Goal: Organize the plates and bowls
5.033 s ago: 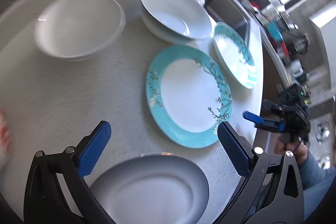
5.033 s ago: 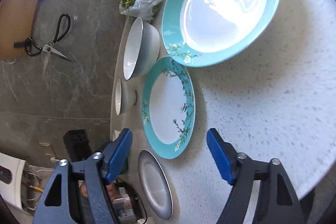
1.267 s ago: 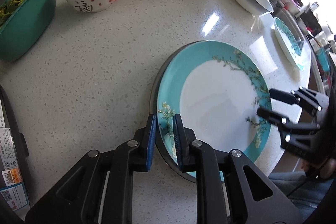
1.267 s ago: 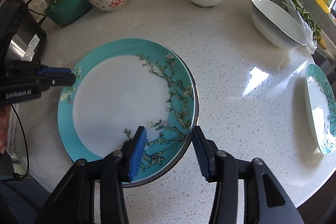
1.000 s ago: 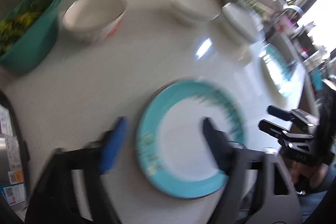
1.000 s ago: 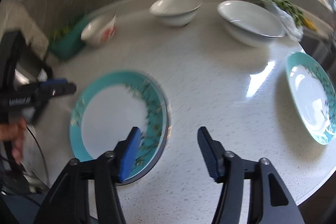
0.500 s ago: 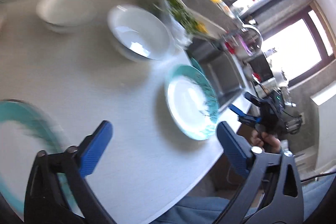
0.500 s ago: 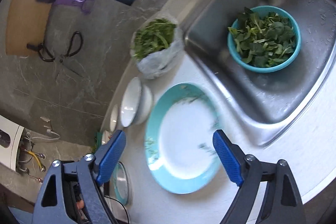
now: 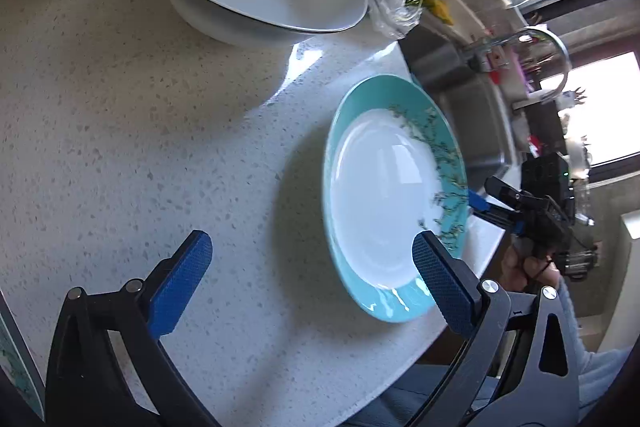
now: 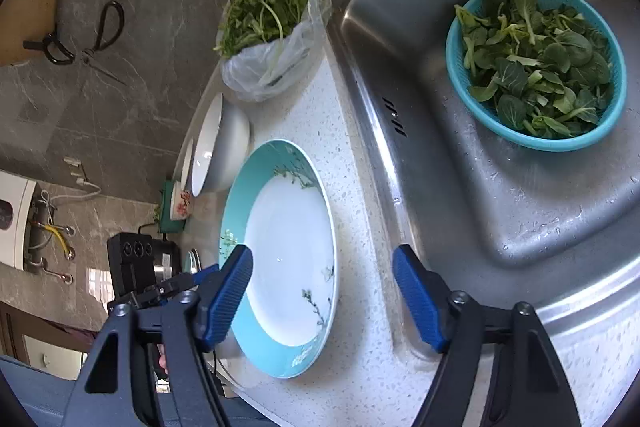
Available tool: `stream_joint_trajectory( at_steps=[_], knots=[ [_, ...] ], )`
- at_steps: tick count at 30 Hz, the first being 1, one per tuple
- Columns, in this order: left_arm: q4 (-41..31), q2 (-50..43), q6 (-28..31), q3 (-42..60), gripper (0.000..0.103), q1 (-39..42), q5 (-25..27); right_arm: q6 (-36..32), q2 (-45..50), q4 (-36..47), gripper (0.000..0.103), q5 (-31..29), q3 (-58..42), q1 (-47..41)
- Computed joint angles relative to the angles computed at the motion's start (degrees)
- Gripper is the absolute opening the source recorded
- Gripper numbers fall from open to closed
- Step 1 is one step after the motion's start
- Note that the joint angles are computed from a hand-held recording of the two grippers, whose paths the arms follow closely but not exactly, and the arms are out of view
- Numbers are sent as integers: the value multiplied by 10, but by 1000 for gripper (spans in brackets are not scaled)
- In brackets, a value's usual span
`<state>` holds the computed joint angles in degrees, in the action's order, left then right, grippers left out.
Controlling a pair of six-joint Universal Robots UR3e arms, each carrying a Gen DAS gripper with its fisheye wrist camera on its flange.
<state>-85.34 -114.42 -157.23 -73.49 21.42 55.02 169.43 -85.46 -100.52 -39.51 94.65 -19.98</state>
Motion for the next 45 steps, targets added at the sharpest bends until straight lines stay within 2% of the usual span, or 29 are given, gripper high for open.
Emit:
stream_joint_trajectory(
  at_steps=[1,3,5,7,8,9,10,12,20,22,23,26,32,38,45],
  knots=[
    [9,-6,-3,3,98,-7,1,-5,10,5,71,1,-10,3],
    [22,-15,-10,9,79,-18,19,-16,27,16,67,4,-29,9],
    [24,-22,-7,15,66,-22,37,-21,42,27,64,-2,-49,18],
    [26,-32,-7,25,50,-33,40,-24,53,38,57,-12,-63,27],
    [24,-37,-8,31,36,-35,42,-29,57,46,51,-15,-70,31],
    [28,-42,-14,32,31,-38,42,-33,60,51,45,-16,-72,33],
    [28,-46,-16,35,30,-40,41,-32,62,52,42,-21,-73,36],
    [29,-48,-13,35,25,-45,43,-31,63,53,30,-24,-75,38],
    [10,-41,0,34,23,-37,33,-21,79,57,28,-8,-83,29],
    [8,-43,3,38,10,-39,36,-28,90,72,21,-19,-105,38],
    [12,-43,1,36,9,-41,41,-29,95,78,15,-29,-114,42],
    [23,-39,2,27,8,-43,41,-20,92,74,10,-38,-111,43],
    [24,-39,0,27,7,-44,37,-12,88,79,10,-67,-124,54],
    [25,-28,1,23,7,-37,30,-6,76,87,10,-71,-122,56],
    [19,20,22,-15,7,-3,23,8,67,86,10,-80,-151,89]
  ],
)
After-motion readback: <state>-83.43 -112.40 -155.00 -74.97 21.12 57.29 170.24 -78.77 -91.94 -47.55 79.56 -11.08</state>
